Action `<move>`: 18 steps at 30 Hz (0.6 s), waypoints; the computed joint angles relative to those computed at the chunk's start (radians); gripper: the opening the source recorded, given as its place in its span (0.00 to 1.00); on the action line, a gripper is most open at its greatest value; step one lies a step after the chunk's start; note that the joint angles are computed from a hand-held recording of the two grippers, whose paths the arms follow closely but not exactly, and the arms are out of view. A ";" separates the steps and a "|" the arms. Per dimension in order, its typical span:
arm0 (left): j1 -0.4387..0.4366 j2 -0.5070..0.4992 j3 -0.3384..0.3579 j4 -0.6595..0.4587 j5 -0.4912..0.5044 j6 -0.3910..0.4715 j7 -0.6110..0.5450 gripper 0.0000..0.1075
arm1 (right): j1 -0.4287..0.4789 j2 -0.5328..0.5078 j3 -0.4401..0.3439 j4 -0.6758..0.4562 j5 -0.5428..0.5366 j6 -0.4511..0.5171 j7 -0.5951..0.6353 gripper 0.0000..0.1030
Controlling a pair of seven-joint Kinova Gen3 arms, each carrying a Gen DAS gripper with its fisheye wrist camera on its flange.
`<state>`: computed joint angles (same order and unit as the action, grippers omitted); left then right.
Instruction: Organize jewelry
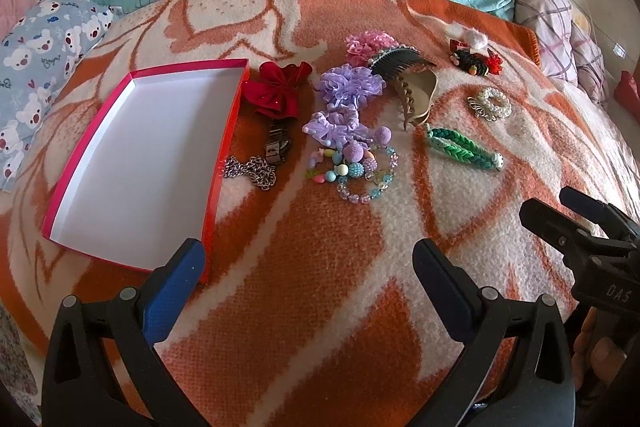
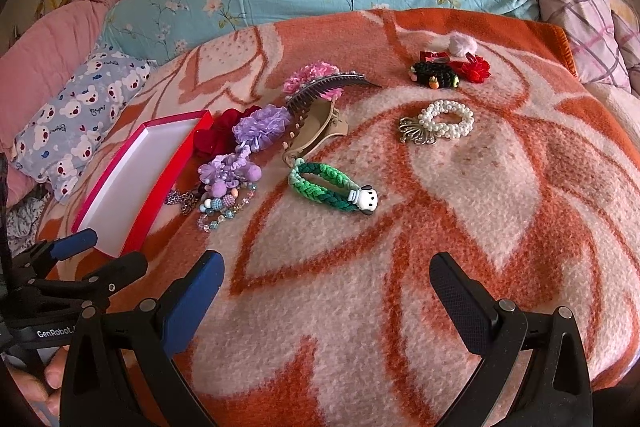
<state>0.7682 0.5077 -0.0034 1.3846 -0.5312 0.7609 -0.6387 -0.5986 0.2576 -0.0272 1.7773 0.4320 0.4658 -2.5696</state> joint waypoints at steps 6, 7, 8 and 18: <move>-0.006 0.003 0.005 -0.004 0.008 -0.003 -0.010 0.96 | 0.005 0.000 -0.004 0.002 -0.006 -0.007 0.008 1.00; -0.006 0.004 0.004 -0.005 0.009 -0.003 -0.011 0.96 | 0.009 -0.001 -0.004 0.004 -0.009 -0.011 0.011 1.00; -0.007 0.004 0.004 -0.005 0.010 -0.003 -0.012 0.96 | 0.010 0.000 -0.005 0.004 -0.012 -0.012 0.014 1.00; -0.013 0.004 0.005 -0.001 0.024 -0.010 -0.024 0.96 | 0.009 -0.002 0.000 0.009 -0.017 -0.025 0.018 1.00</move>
